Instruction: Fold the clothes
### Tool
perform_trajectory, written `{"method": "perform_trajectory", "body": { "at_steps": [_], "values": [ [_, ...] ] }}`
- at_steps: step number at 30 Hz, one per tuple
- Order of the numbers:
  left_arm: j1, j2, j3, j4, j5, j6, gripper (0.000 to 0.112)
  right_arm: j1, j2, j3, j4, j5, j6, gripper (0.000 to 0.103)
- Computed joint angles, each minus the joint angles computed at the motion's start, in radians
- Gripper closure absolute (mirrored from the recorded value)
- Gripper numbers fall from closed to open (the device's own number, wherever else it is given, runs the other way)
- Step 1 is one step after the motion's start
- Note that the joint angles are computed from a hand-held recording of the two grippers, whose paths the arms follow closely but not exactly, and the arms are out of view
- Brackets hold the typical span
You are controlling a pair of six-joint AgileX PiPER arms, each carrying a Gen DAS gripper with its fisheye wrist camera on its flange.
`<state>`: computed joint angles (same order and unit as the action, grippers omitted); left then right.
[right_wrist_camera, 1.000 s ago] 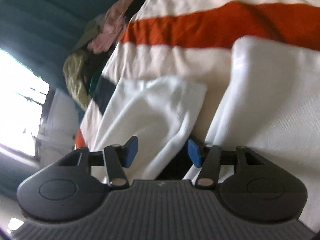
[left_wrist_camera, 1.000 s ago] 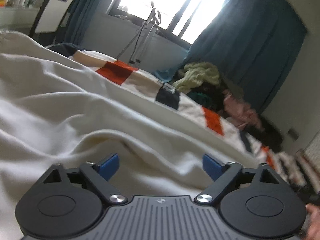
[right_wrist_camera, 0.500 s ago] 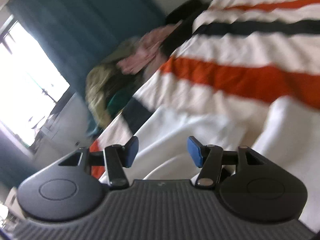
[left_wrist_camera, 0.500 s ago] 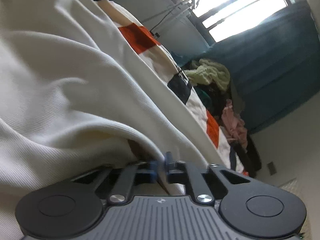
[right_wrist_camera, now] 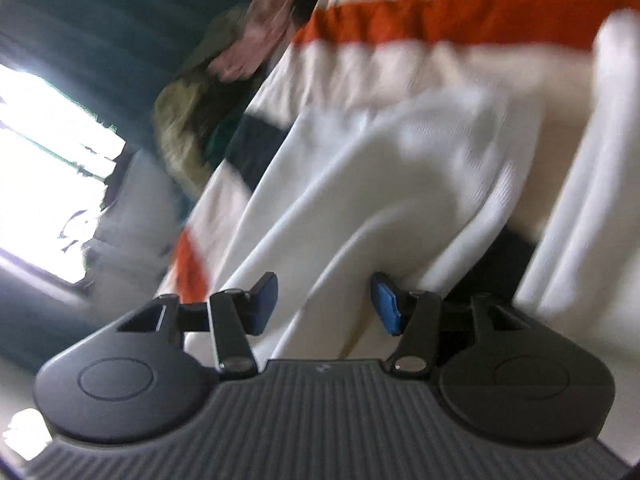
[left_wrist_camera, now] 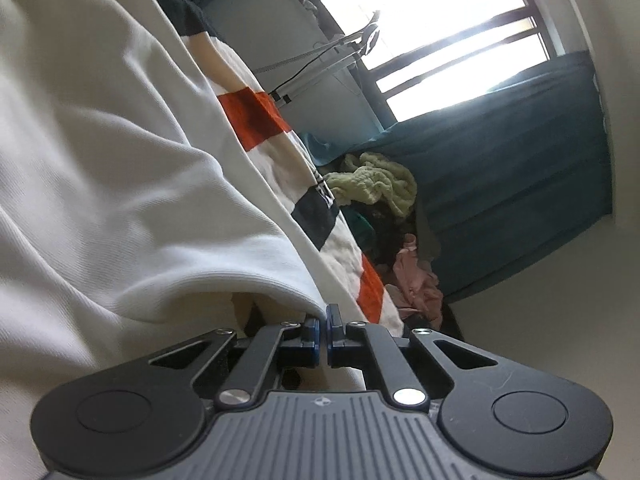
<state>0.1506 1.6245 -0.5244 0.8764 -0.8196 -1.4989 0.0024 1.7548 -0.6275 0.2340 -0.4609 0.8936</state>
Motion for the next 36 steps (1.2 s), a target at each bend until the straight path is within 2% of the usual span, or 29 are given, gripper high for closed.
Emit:
{"method": "perform_trajectory", "body": {
  "at_steps": [1, 2, 3, 4, 6, 10, 12, 14, 16, 17, 18, 20, 23, 25, 26, 30, 33, 35, 36],
  "values": [
    [-0.004, -0.002, -0.001, -0.005, 0.005, 0.004, 0.109, 0.004, 0.004, -0.007, 0.1, 0.008, -0.084, 0.053],
    [-0.004, -0.002, -0.001, -0.006, 0.006, 0.004, 0.109, 0.0, 0.008, -0.012, 0.167, 0.012, -0.144, 0.061],
    [-0.004, -0.002, -0.002, -0.004, 0.005, 0.0, 0.109, -0.012, 0.015, -0.013, 0.194, 0.009, -0.168, 0.091],
    [0.0, -0.003, -0.001, 0.004, 0.005, -0.004, 0.109, -0.026, 0.022, -0.012, 0.181, 0.006, -0.152, 0.097],
    [0.009, -0.007, 0.007, 0.021, 0.002, -0.008, 0.109, -0.062, 0.029, 0.002, 0.073, -0.015, -0.057, 0.098],
    [0.007, -0.014, 0.01, 0.033, 0.024, -0.006, 0.109, -0.073, 0.0, 0.006, 0.062, -0.028, -0.089, 0.098],
    [0.007, -0.005, 0.006, 0.037, 0.021, -0.001, 0.109, -0.086, -0.004, -0.045, 0.061, 0.017, -0.117, 0.098],
    [0.002, 0.005, 0.003, 0.038, 0.021, 0.011, 0.109, -0.109, 0.02, -0.194, 0.049, 0.148, -0.136, 0.099],
    [-0.032, 0.019, 0.005, -0.03, 0.028, 0.098, 0.109, -0.096, -0.024, -0.291, 0.123, 0.195, -0.298, 0.099],
    [-0.064, 0.025, 0.001, -0.085, 0.051, 0.164, 0.109, -0.083, -0.039, -0.337, 0.176, 0.193, -0.398, 0.099],
    [-0.095, 0.03, -0.006, -0.128, 0.079, 0.215, 0.109, -0.061, -0.078, -0.347, 0.207, 0.15, -0.498, 0.099],
    [-0.129, 0.037, -0.015, -0.157, 0.103, 0.253, 0.109, 0.01, -0.171, -0.297, 0.242, -0.019, -0.698, 0.099],
    [-0.137, 0.022, 0.002, -0.149, 0.104, 0.266, 0.109, 0.054, -0.245, -0.178, 0.279, -0.154, -0.83, 0.099],
    [-0.136, 0.012, 0.012, -0.136, 0.114, 0.262, 0.109, 0.023, -0.254, -0.069, 0.252, -0.184, -0.753, 0.099],
    [-0.129, 0.013, 0.015, -0.117, 0.115, 0.241, 0.109, -0.017, -0.242, -0.012, 0.192, -0.182, -0.655, 0.099],
    [-0.105, 0.003, 0.037, -0.055, 0.116, 0.169, 0.109, -0.179, -0.113, 0.181, -0.081, -0.202, -0.255, 0.099],
    [-0.09, -0.012, 0.058, -0.026, 0.113, 0.128, 0.109, -0.294, -0.038, 0.222, -0.32, -0.186, 0.026, 0.1],
    [-0.084, -0.023, 0.066, -0.029, 0.116, 0.124, 0.109, -0.355, -0.088, 0.255, -0.353, -0.184, 0.068, 0.101],
    [-0.083, -0.024, 0.064, -0.029, 0.12, 0.12, 0.109, -0.378, -0.095, 0.275, -0.348, -0.22, 0.075, 0.101]
  ]
}}
